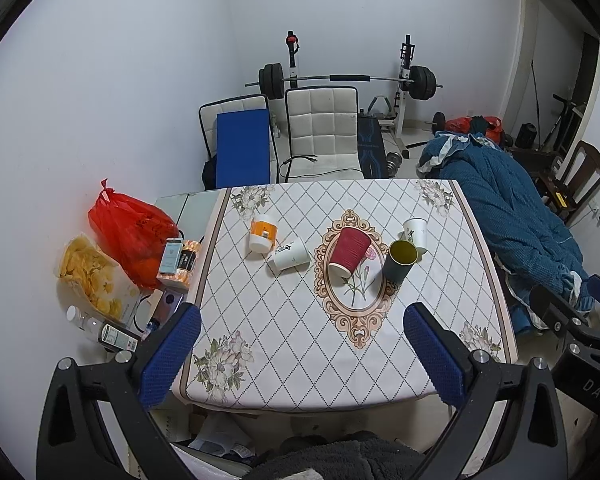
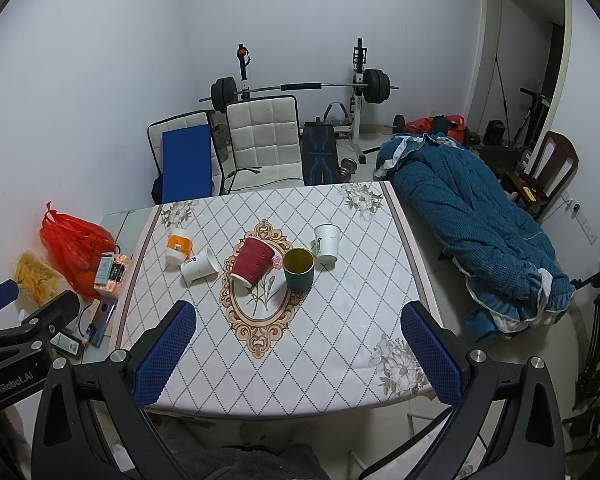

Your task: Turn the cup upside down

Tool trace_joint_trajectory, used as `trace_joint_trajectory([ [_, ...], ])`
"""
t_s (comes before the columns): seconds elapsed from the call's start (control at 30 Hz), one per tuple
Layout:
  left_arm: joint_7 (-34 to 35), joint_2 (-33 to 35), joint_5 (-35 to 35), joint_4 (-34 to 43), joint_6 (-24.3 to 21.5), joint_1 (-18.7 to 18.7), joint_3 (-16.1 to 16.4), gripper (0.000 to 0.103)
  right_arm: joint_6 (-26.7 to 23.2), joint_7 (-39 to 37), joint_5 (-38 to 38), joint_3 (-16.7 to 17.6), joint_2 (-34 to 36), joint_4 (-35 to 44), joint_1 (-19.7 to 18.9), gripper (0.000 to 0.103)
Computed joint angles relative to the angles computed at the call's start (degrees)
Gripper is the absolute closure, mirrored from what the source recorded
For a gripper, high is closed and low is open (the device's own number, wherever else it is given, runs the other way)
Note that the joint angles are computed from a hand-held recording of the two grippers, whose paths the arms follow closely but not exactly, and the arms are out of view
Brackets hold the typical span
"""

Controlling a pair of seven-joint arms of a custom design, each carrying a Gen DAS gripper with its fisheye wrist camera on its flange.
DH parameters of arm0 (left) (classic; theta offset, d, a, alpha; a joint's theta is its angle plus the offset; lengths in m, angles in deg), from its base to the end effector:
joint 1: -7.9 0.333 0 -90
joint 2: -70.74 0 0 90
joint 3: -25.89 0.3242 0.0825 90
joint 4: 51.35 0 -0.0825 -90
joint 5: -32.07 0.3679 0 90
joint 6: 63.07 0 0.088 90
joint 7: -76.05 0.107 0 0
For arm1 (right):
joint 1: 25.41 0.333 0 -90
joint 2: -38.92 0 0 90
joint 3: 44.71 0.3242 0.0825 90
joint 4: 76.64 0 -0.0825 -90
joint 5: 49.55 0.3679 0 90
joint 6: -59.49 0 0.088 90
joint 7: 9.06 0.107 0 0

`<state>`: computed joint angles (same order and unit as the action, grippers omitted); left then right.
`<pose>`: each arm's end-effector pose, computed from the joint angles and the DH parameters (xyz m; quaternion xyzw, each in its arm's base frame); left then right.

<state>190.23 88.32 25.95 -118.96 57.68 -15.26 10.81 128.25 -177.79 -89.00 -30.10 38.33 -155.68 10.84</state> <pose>0.5428 -0.3873 0.7005 -0.2542 0.9121 -0.2978 0.1214 0.3708 0.3248 0.7217 -0.2278 0.9144 -0.3194 0.0996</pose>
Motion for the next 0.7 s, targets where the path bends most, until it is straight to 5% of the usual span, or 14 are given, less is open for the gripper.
trace_joint_trajectory([
  [0.33, -2.92, 0.17, 3.47, -3.29, 2.19, -1.58, 0.62, 0.000, 3.63, 0.42, 3.01, -0.56, -2.84, -5.07, -1.42, 0.000],
  [0.7, -11.43, 6.20, 14.72, -4.14, 0.90, -7.03, 2.42, 0.000, 24.90, -0.94, 19.27, -3.90, -15.48, -33.70, -8.75, 0.000],
])
